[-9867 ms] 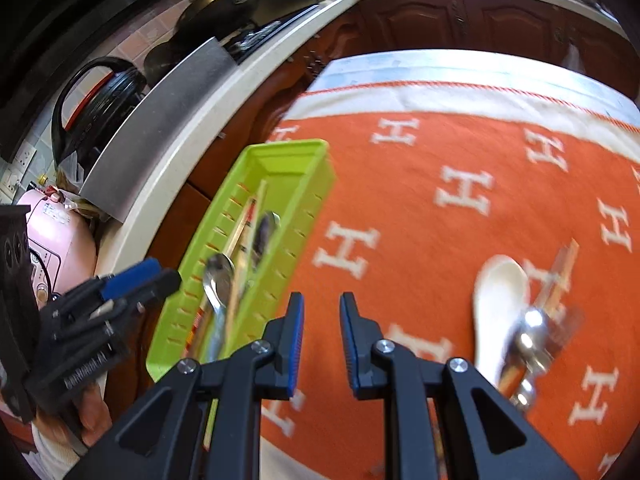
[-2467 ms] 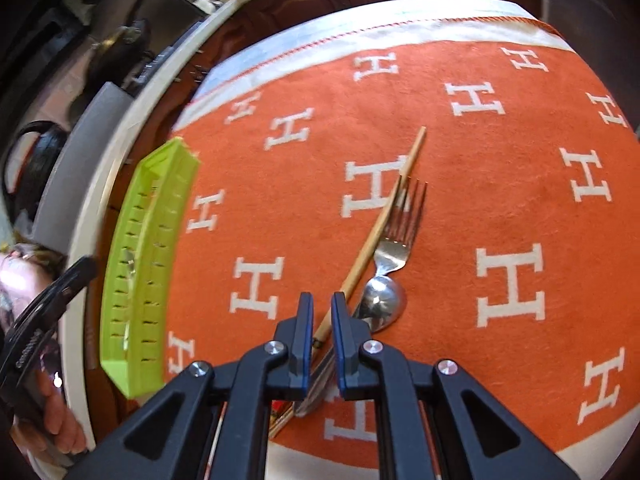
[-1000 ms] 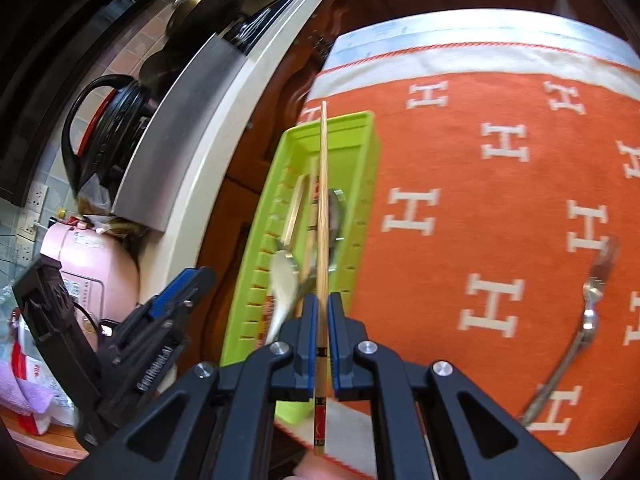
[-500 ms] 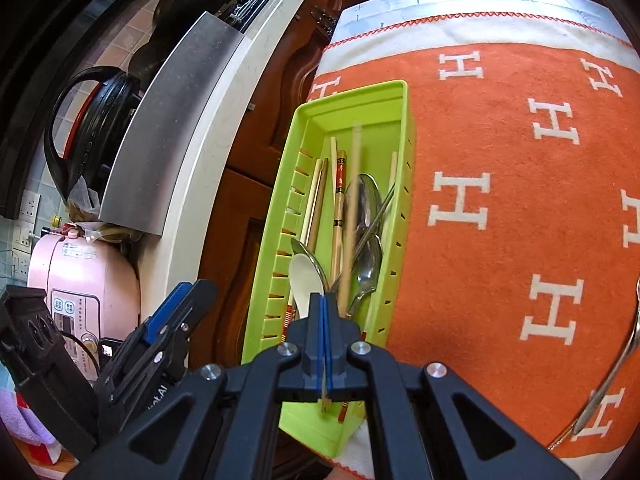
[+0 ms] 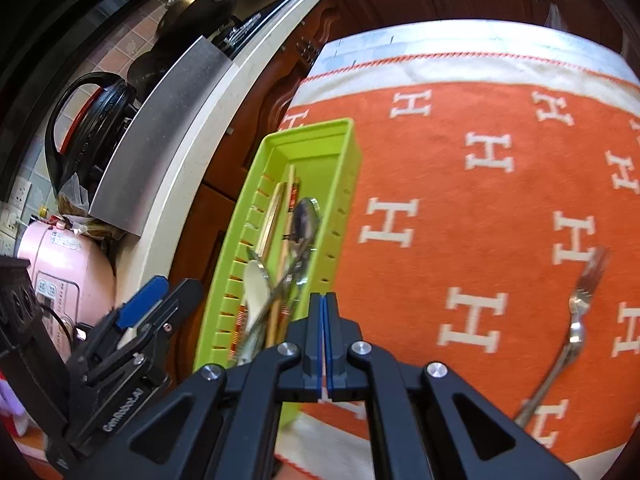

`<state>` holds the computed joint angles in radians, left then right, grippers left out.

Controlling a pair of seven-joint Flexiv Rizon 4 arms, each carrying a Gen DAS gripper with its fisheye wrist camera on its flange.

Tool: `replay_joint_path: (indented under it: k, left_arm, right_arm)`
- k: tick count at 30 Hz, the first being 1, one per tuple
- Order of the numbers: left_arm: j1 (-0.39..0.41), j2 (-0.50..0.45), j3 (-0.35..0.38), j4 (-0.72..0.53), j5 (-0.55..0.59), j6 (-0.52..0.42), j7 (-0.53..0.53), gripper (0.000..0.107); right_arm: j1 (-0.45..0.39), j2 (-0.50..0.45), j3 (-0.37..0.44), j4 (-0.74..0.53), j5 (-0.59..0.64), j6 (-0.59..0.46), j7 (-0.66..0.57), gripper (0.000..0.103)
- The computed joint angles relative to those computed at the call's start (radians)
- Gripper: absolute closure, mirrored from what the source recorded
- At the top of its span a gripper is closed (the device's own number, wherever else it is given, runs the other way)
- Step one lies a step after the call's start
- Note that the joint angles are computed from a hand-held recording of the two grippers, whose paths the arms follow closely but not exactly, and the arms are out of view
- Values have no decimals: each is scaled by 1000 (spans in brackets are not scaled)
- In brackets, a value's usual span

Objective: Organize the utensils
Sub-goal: 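Grasp the steel fork with the left tool while the right tool grasps a steel spoon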

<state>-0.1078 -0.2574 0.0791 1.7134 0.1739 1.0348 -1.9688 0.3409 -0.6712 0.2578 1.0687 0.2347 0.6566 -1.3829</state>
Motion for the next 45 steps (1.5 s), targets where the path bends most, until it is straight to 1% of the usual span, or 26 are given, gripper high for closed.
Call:
replay_joint_path:
  k: [2,6,10,12,14,15,16,18,22,25,31,36,40,45]
  left_arm:
    - [7,-3,-27,8,-43,26,46,44]
    - [17,-19,-87,28,-177,75,167,44]
    - [-2,-54,-119,11,-262,75,254,44]
    - [-20,-74,-123,-8,-277,69,278,44]
    - [-37,-97,-128,-27,-288,68,298,44]
    - [-46,-106,-128,-36,-290,65,301,44]
    - [-52,-115,-132,-44,-299,62,310,44]
    - [-62,-131,-136,-55,-314,55,320,44]
    - [-86,-159,-127,-82,-310,23,320,44]
    - [-95,-171,-122,-93,-306,2,319,44]
    - [-97,-176,-113,-96,-306,-13,306,44]
    - [-89,-178,-116,-94,-316,-22,303,44]
    - [-86,-185,-121,-100,-321,-30,314,44]
    - [-88,-193,-124,-110,-322,-39,325,44]
  right_arm:
    - [-6,25,-11,42,-15,28,-17,102]
    - [-21,75,-34,131,-55,79,-37,102]
    - [-36,128,-63,236,-107,149,-28,101]
    - [-51,150,-71,281,-124,178,-15,98]
    - [-68,169,-79,323,-131,205,6,89]
    - [-75,175,-79,338,-133,216,16,86]
    - [-83,180,-81,354,-133,227,28,81]
    - [-100,187,-85,382,-132,246,53,79]
    - [-131,184,-73,405,-113,232,80,78]
    - [-143,178,-60,413,-99,226,71,78]
    - [-132,152,-58,405,-108,225,73,78]
    - [-96,139,-85,415,-176,235,109,78]
    - [-94,140,-85,439,-193,287,131,77]
    - [-133,136,-56,437,-144,312,121,80]
